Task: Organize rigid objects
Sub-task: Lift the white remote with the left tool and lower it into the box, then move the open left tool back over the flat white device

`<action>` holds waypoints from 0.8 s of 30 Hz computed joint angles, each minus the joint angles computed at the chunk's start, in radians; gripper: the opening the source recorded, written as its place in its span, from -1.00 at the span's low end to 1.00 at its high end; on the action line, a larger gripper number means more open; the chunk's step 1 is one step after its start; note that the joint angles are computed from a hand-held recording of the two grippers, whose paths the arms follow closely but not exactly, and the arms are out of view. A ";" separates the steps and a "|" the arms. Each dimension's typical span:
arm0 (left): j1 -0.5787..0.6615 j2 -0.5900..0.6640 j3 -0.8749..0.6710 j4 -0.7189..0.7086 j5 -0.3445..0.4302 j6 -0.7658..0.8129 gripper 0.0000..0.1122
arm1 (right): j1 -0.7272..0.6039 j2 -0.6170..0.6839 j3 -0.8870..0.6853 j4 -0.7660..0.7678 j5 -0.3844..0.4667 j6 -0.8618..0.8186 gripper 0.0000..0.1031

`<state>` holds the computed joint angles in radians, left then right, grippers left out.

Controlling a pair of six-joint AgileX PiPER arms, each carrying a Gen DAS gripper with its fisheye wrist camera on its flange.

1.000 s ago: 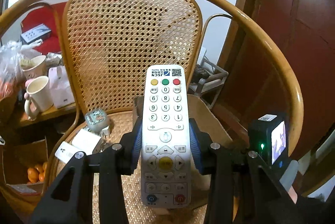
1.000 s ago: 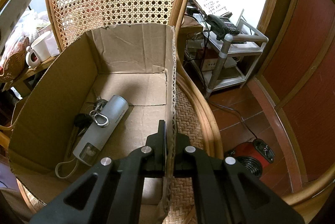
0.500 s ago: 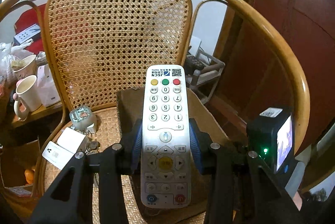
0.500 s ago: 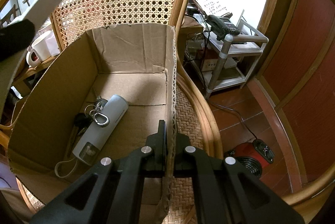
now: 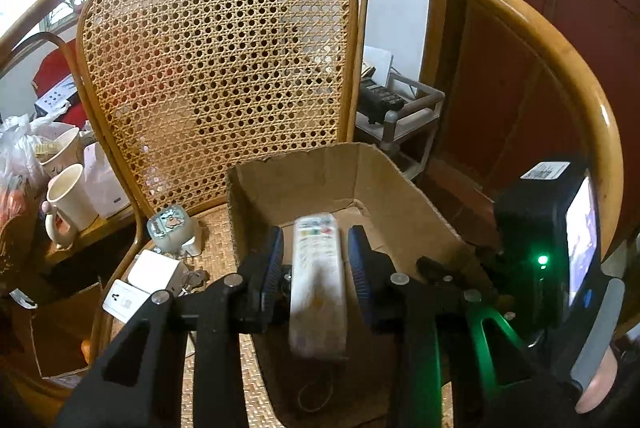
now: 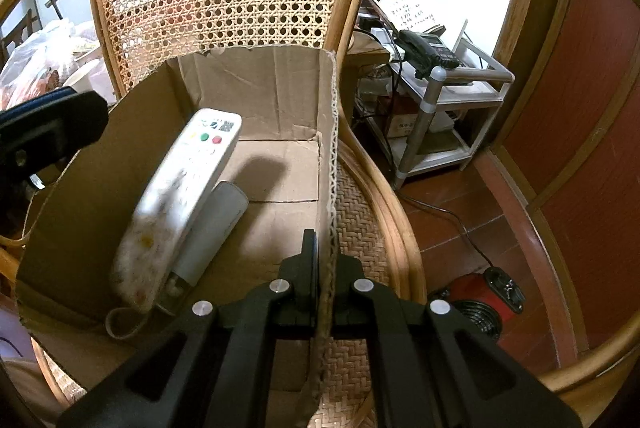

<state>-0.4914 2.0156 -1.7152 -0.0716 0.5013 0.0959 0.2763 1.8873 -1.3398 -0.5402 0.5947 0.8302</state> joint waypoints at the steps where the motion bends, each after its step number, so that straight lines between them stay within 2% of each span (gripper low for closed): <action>1: 0.000 0.000 0.001 0.015 0.001 -0.012 -0.41 | 0.005 0.000 -0.001 -0.009 0.004 0.008 -0.90; 2: 0.001 -0.003 0.002 0.028 0.004 -0.023 -0.36 | 0.005 0.000 0.000 -0.006 0.003 0.007 -0.90; 4: 0.009 0.000 -0.007 0.033 0.022 -0.038 -0.05 | 0.006 0.002 -0.006 -0.007 0.007 0.008 -0.90; 5: 0.013 -0.003 -0.005 0.042 0.023 -0.056 0.35 | 0.008 0.003 -0.006 -0.010 0.008 0.012 -0.90; 6: 0.019 -0.014 0.012 0.069 -0.001 -0.101 0.50 | 0.011 0.000 0.000 -0.013 0.006 0.018 -0.90; 9: 0.043 -0.040 0.042 0.051 -0.034 -0.104 0.55 | 0.011 -0.002 0.003 -0.013 0.004 0.017 -0.90; 12: 0.059 -0.043 0.035 0.088 -0.021 -0.152 0.75 | 0.012 -0.002 0.003 -0.014 0.003 0.018 -0.90; 19: 0.088 -0.019 -0.005 0.192 0.013 -0.234 0.78 | 0.012 0.000 0.000 -0.014 0.005 0.018 -0.90; 24: 0.123 0.018 -0.055 0.200 0.043 -0.225 0.79 | 0.012 -0.002 0.004 -0.016 0.002 0.020 -0.90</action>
